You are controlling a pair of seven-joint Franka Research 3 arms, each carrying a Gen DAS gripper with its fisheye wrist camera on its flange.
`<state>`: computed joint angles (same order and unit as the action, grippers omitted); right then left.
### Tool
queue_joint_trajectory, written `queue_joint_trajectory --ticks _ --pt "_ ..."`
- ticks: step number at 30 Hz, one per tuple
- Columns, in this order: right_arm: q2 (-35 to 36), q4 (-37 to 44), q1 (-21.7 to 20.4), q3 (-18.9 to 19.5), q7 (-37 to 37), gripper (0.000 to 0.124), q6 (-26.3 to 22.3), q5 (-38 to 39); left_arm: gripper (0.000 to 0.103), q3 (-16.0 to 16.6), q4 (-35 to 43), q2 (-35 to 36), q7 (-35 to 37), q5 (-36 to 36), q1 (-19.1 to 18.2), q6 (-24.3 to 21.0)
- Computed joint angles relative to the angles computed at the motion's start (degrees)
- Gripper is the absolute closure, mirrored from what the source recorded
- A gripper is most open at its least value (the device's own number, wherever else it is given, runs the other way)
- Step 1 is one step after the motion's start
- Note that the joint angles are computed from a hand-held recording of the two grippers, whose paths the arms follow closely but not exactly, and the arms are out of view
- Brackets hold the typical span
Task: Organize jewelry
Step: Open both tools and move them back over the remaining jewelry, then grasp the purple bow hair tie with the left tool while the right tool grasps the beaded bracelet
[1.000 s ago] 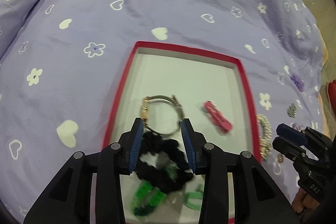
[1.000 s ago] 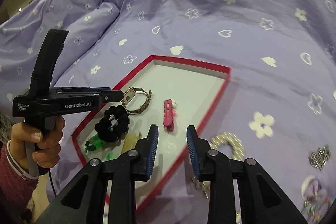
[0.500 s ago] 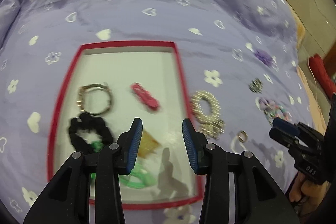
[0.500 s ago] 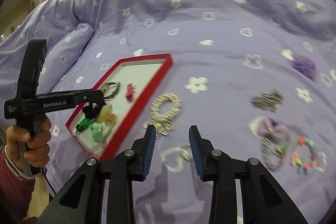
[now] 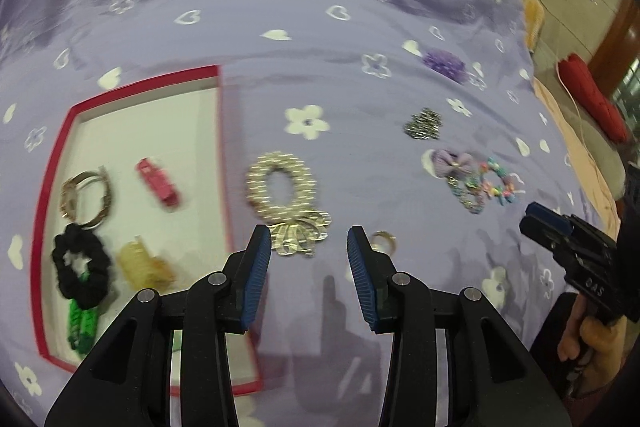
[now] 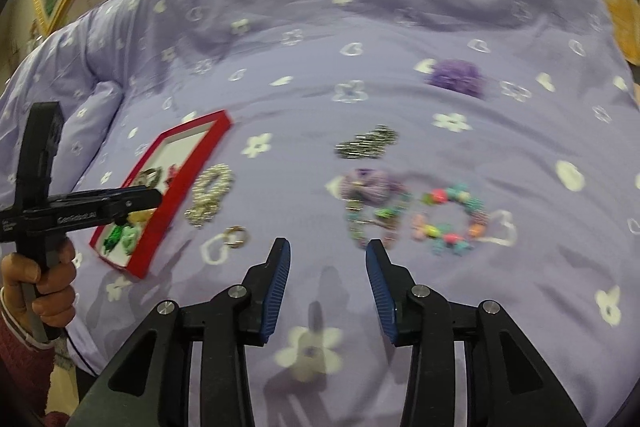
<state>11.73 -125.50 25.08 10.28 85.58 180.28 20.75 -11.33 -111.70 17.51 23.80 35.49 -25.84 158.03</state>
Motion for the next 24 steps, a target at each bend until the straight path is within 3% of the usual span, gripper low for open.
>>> queue_joint_trajectory --ticks 8,13,24 --pt "-0.8 -1.5 3.1 -8.2 7.6 0.082 -1.0 -6.3 0.065 -1.1 9.6 6.9 7.7 -2.4 -1.7 -0.7" --pt "0.2 -0.4 3.9 -11.3 12.5 0.082 -2.5 -11.3 0.065 -2.4 16.0 11.9 14.2 -7.4 -1.5 -0.8" --pt "4.1 4.6 -0.8 -8.7 12.0 0.083 -6.5 -12.2 0.065 -2.1 35.6 25.3 26.5 -13.7 -5.3 -7.4"
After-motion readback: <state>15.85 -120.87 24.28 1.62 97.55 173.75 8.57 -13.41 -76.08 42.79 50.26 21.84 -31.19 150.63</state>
